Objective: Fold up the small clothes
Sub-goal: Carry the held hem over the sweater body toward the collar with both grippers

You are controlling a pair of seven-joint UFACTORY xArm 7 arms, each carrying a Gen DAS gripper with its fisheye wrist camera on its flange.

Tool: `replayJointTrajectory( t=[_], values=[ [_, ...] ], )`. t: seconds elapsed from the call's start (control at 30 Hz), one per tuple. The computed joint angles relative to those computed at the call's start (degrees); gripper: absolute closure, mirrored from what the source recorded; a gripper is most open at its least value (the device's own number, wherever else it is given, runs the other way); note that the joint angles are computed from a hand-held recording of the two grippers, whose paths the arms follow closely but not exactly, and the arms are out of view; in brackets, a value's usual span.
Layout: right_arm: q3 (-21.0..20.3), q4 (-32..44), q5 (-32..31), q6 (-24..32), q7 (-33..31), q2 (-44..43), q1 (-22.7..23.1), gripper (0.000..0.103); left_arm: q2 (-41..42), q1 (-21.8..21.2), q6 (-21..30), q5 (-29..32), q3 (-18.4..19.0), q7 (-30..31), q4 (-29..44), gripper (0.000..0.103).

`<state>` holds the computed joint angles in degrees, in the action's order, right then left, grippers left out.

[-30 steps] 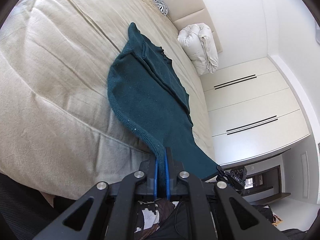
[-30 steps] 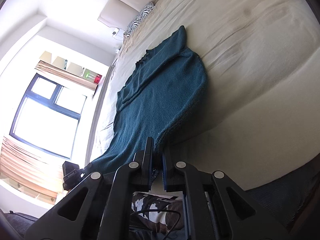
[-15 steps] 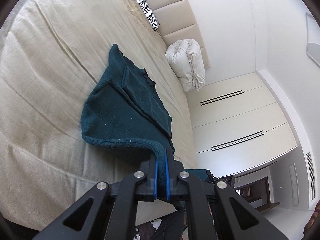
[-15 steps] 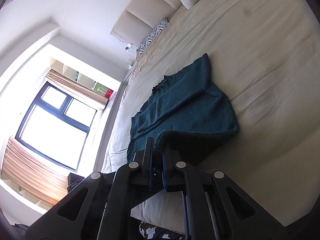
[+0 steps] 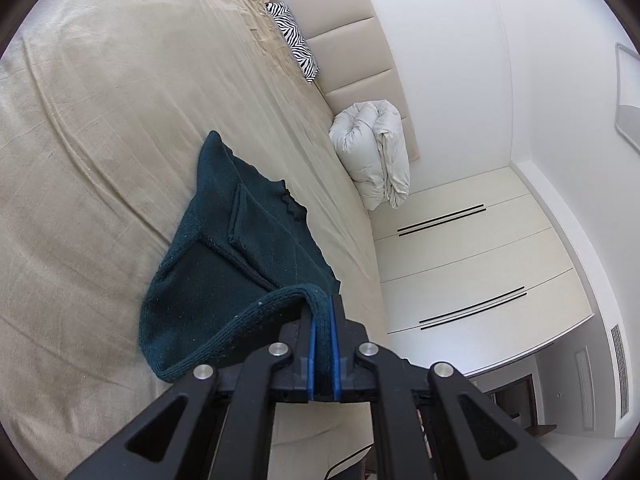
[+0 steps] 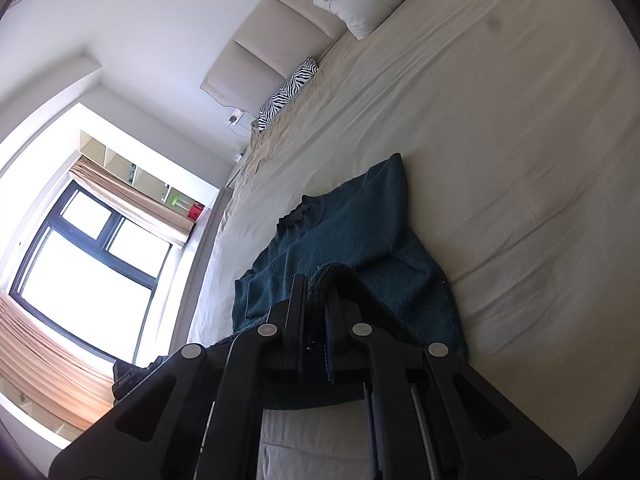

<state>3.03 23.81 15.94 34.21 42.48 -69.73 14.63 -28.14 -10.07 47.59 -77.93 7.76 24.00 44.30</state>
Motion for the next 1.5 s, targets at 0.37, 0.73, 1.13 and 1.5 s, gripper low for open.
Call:
replayJointTrajectory(
  t=[0.37, 0.73, 1.13, 1.5],
  values=[
    [-4.17, 6.93, -1.13, -10.07, -7.02, 20.41, -1.16, 0.097, 15.01, 2.09, -0.34, -1.27, -2.24, 2.88, 12.53, 0.097],
    [-9.43, 15.86, 4.51, -17.27, -15.07, 40.12, 1.05, 0.097, 30.21, 7.22, -1.27, -0.96, -7.21, 0.75, 25.34, 0.097],
    [-10.19, 26.68, 18.63, -16.33, -24.90, 59.67, -0.86, 0.092, 43.33, 10.69, -5.64, 6.64, -13.22, -5.39, 36.33, 0.096],
    [-5.08, 17.96, 13.30, -23.17, -17.35, 53.34, -5.44, 0.041, 36.06, 11.96, -8.49, 6.07, -13.59, -3.10, 28.35, 0.044]
  ],
)
